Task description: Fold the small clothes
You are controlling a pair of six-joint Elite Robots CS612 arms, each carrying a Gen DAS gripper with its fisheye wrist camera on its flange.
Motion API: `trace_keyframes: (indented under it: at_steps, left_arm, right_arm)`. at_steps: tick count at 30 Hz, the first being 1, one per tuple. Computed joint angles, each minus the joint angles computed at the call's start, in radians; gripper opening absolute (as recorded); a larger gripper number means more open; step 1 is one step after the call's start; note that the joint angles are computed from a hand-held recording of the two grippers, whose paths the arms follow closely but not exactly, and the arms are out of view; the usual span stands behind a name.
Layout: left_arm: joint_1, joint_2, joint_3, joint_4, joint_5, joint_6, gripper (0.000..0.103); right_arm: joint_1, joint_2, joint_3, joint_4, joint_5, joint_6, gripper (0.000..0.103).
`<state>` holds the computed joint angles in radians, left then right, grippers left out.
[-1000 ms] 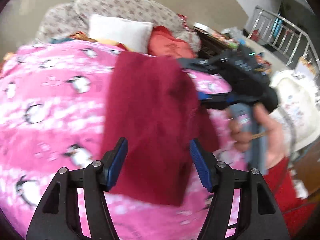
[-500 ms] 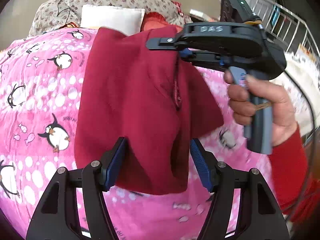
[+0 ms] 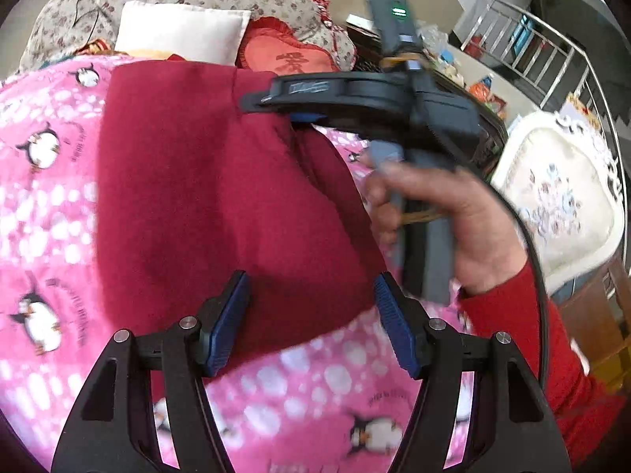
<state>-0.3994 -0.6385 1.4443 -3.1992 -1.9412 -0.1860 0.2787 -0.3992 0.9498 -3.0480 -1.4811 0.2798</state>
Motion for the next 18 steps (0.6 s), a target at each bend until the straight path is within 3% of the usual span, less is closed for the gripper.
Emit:
trace_keyframes:
  at_steps: [4, 5, 8, 11, 14, 15, 16, 17, 18]
  left_arm:
    - [0.002, -0.044, 0.081, -0.065, 0.106, 0.043, 0.065]
    - [0.002, -0.048, 0.09, -0.078, 0.129, 0.042, 0.065]
    - [0.019, -0.037, 0.09, -0.1, 0.159, -0.018, 0.065]
    - [0.029, -0.016, 0.069, -0.083, 0.16, -0.077, 0.065]
    - [0.026, -0.007, 0.057, -0.053, 0.162, -0.075, 0.065]
    - [0.022, -0.01, 0.068, -0.057, 0.166, -0.077, 0.065]
    - [0.021, -0.009, 0.066, -0.054, 0.168, -0.078, 0.065]
    - [0.017, -0.012, 0.068, -0.05, 0.173, -0.081, 0.065]
    - [0.014, -0.014, 0.065, -0.043, 0.18, -0.087, 0.065]
  right_arm:
    - [0.004, -0.092, 0.175, -0.159, 0.031, 0.02, 0.068]
    - [0.007, -0.11, 0.21, -0.163, 0.053, 0.008, 0.071]
    - [0.018, -0.126, 0.248, -0.111, 0.077, -0.002, 0.071]
    - [0.022, -0.101, 0.22, -0.066, 0.112, 0.013, 0.071]
    - [0.031, -0.075, 0.185, -0.041, 0.067, 0.029, 0.071]
    - [0.032, -0.071, 0.182, -0.051, 0.064, 0.047, 0.07]
    - [0.031, -0.065, 0.18, -0.077, 0.083, 0.063, 0.048]
    - [0.03, -0.063, 0.176, -0.08, 0.105, 0.052, 0.034]
    - [0.031, -0.062, 0.175, -0.082, 0.11, 0.037, 0.032]
